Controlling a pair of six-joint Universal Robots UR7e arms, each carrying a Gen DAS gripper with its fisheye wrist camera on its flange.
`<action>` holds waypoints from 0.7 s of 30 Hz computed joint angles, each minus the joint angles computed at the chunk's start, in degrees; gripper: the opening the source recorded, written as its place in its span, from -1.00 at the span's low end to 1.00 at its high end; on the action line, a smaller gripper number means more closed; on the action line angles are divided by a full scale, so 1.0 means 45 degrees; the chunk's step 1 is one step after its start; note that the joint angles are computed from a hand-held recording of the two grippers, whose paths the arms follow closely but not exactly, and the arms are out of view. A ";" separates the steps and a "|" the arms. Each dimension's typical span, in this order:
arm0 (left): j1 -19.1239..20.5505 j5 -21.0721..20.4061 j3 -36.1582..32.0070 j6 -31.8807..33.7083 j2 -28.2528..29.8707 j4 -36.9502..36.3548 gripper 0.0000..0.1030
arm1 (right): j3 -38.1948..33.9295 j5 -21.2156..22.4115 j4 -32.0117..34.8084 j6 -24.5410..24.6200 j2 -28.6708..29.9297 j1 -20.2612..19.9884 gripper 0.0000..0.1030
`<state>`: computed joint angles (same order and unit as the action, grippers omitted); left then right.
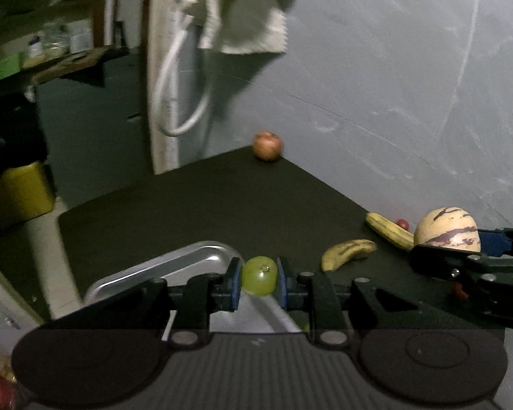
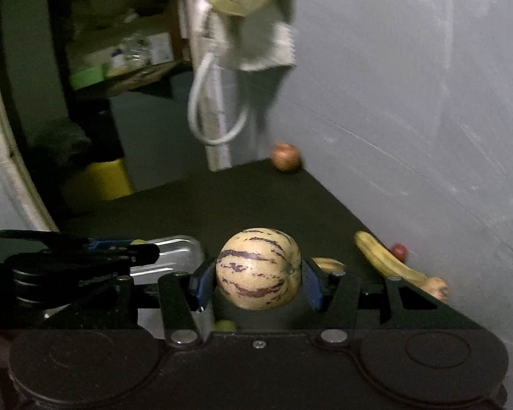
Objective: Organize fruits
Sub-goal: 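Close the right tool on the striped melon while the left tool grasps the green grape, then carry the striped melon in the right tool over the metal tray while the left carries the grape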
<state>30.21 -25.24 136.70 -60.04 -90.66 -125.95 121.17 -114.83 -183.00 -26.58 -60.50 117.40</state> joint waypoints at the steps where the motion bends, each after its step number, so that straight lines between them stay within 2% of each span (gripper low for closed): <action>1: -0.0126 0.0087 -0.0001 -0.0653 -0.0298 0.0824 -0.57 | 0.0005 0.0115 0.0147 0.0016 -0.0047 0.0121 0.05; 7: -0.0794 0.0117 -0.0098 -0.4740 -0.2190 0.6119 -0.56 | 0.0006 0.0639 0.0533 0.0063 0.0120 0.0727 0.05; 12: -0.0698 -0.0018 -0.0137 -0.6457 -0.3224 0.8374 -0.56 | -0.0194 0.0912 0.0860 0.0052 0.0554 0.0947 0.05; 14: -0.0540 0.0007 -0.0056 -0.6584 -0.3452 0.8540 -0.56 | -0.0356 0.1111 0.0823 -0.0089 0.0866 0.0920 0.05; 16: -0.0185 0.0151 0.0130 -0.6192 -0.3604 0.8005 -0.56 | -0.0511 0.1490 0.0640 -0.0437 0.1261 0.0779 0.05; 21: 0.1165 0.0352 0.0590 -0.4244 -0.3361 0.5344 -0.56 | -0.1515 0.1367 0.0988 -0.1053 0.2695 0.0460 0.05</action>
<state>35.46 -23.66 139.36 -79.14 -105.78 -101.90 114.35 -108.68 -178.55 -31.31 -48.37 119.47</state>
